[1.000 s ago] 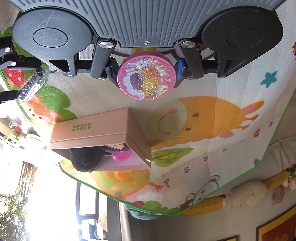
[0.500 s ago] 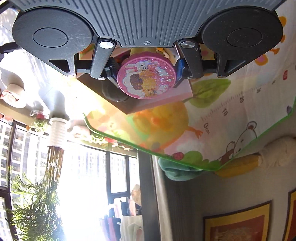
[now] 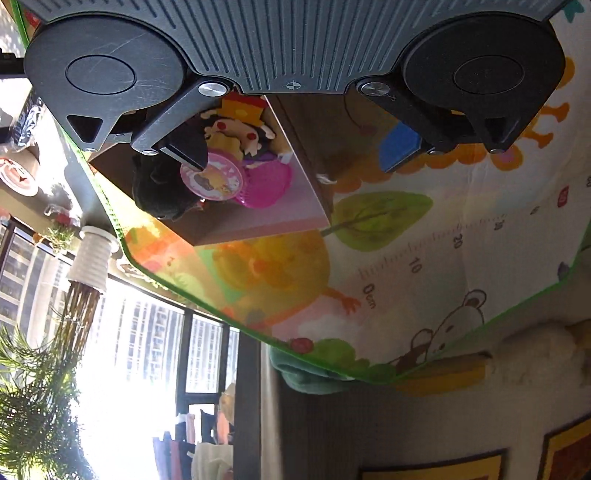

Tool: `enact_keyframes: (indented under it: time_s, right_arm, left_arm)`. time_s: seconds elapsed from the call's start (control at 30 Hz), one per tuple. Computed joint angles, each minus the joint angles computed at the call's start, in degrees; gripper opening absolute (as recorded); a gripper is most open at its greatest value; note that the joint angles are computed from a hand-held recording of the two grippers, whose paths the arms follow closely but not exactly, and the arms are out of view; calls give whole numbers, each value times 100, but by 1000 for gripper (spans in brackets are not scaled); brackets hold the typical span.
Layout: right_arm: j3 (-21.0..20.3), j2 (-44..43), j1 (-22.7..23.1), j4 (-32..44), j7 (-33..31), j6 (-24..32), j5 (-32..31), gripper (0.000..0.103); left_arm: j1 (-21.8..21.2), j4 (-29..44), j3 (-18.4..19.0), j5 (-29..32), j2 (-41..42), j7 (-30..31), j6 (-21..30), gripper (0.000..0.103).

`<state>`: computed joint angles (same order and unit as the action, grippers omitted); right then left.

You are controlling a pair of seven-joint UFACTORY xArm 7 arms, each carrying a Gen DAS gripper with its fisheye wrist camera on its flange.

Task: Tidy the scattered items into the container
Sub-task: 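Carry the ice-cream toy and bagged item over the pink box and release both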

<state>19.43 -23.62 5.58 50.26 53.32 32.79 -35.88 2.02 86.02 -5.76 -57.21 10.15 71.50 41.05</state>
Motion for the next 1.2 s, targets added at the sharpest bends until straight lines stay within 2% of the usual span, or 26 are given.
enact_keyframes:
  time_s: [0.13,0.3,0.37,0.4,0.43,0.5,0.6,0.7,0.9,1.03,1.07,1.1,1.2]
  right_arm:
    - [-286,682,-100,948,-419,-234,27,79]
    - [-668,1978,-72,2586,-510,-273,-99,79]
    - [-850,2518,24,3221,-637,-206,70,79]
    - [-936,2728,71,3442,-700,-218,138,82]
    - [-1021,2925,114,3635,-761,-237,202,91]
    - [-1201,3123,247,3830,-649,-192,122,97]
    - [-1445,3065,370,3648,-590,-369,251,100]
    - [-1612,2815,397,3185,-641,-583,732,103]
    - [-1604,2558,208,2380,-1469,-830,2750,103]
    - [-1544,2610,201,2175,-2003,-954,3621,103]
    - [-1419,2636,111,2167,-2066,-992,3696,103]
    - [-1533,2665,262,2186,-1968,-998,3530,103]
    - [-1579,2807,431,2397,-1433,-870,2575,103]
  left_arm:
    - [215,-415,158,-249,-326,296,547,103]
    - [176,-710,336,-521,-633,799,847,103]
    - [123,-766,377,-579,-679,924,882,103]
    - [96,-790,391,-588,-685,958,870,103]
    - [67,-815,400,-583,-688,973,838,103]
    - [19,-837,409,-544,-658,965,787,103]
    - [-17,-788,395,-432,-525,885,820,103]
    - [-49,-744,329,-342,-407,779,829,103]
    - [-97,-682,194,-364,-253,770,959,103]
    - [-54,-498,150,-416,-80,653,1188,103]
    - [-39,-447,140,-417,-34,607,1234,103]
    - [-24,-403,130,-407,5,564,1267,103]
    - [17,-359,100,-423,59,522,1212,103]
